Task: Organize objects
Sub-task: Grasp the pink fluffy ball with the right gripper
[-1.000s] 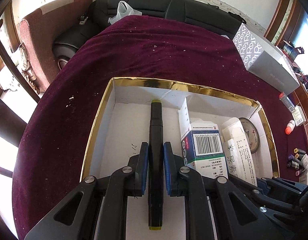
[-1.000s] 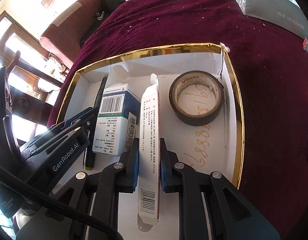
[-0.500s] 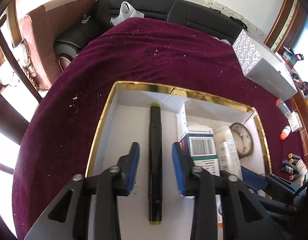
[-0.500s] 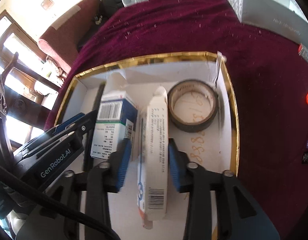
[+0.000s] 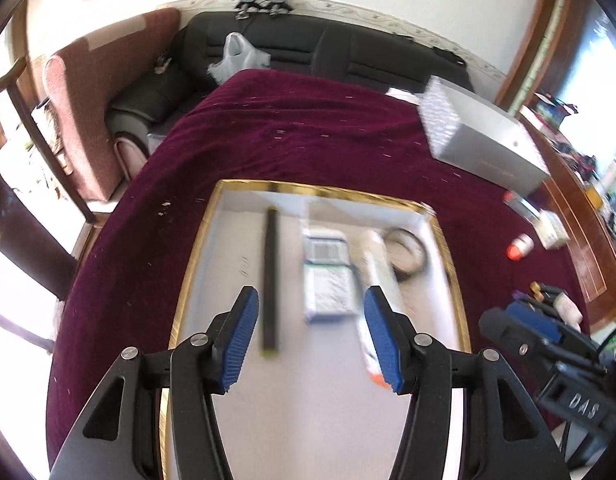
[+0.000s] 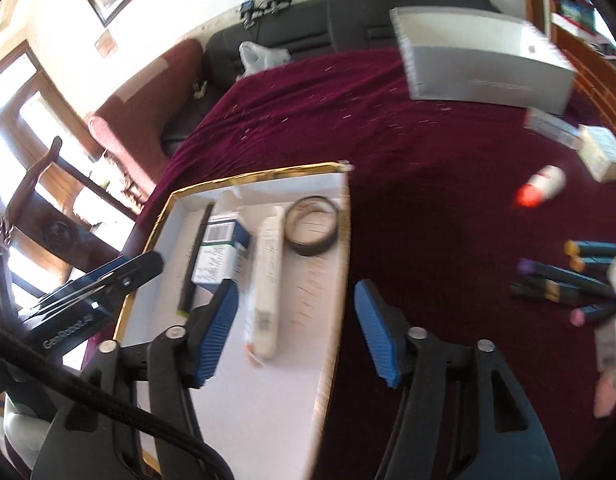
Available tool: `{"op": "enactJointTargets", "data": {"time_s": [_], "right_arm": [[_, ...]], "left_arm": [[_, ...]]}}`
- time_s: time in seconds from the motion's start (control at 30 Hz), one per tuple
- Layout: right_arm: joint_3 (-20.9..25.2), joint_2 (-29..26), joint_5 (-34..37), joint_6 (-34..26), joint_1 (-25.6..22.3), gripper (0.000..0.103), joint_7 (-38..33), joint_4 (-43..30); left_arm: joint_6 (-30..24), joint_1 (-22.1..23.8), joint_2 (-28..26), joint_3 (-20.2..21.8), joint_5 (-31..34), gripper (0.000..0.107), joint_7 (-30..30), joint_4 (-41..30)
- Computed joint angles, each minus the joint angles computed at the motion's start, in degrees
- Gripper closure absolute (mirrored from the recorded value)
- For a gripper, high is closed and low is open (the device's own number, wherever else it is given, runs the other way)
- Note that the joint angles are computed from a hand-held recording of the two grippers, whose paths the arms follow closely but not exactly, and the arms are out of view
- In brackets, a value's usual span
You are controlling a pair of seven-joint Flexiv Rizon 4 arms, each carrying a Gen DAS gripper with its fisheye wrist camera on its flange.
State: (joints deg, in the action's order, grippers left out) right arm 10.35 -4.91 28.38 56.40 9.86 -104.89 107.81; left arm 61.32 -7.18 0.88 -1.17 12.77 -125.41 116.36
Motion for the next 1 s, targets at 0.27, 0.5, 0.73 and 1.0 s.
{"op": "enactJointTargets", "data": {"time_s": [0.27, 0.5, 0.73, 1.0], "right_arm": [[-5.16, 9.39, 7.81, 3.34, -4.93, 0.037, -11.36, 7.52], [-12.82, 10.29, 5.77, 4.04, -10.05, 0.03, -13.47, 7.83], [-14.91, 2.55, 8.49, -5.26, -16.49, 0.03, -12.45, 0.08], [-10.89, -4.77, 15.66, -19.1, -23.51, 0.03, -12.8, -5.7]], "left_arm": [[5.77, -5.42, 1.21, -3.6, -7.6, 0.058, 3.94, 2.62], [12.74, -11.48, -4.55, -7.47, -18.33, 0.057, 11.96, 1.64], [11.69, -15.81, -11.12, -8.24, -22.1, 0.057, 16.49, -1.9], [9.9, -16.53, -11.04, -5.17, -17.05, 0.057, 10.97, -2.5]]}}
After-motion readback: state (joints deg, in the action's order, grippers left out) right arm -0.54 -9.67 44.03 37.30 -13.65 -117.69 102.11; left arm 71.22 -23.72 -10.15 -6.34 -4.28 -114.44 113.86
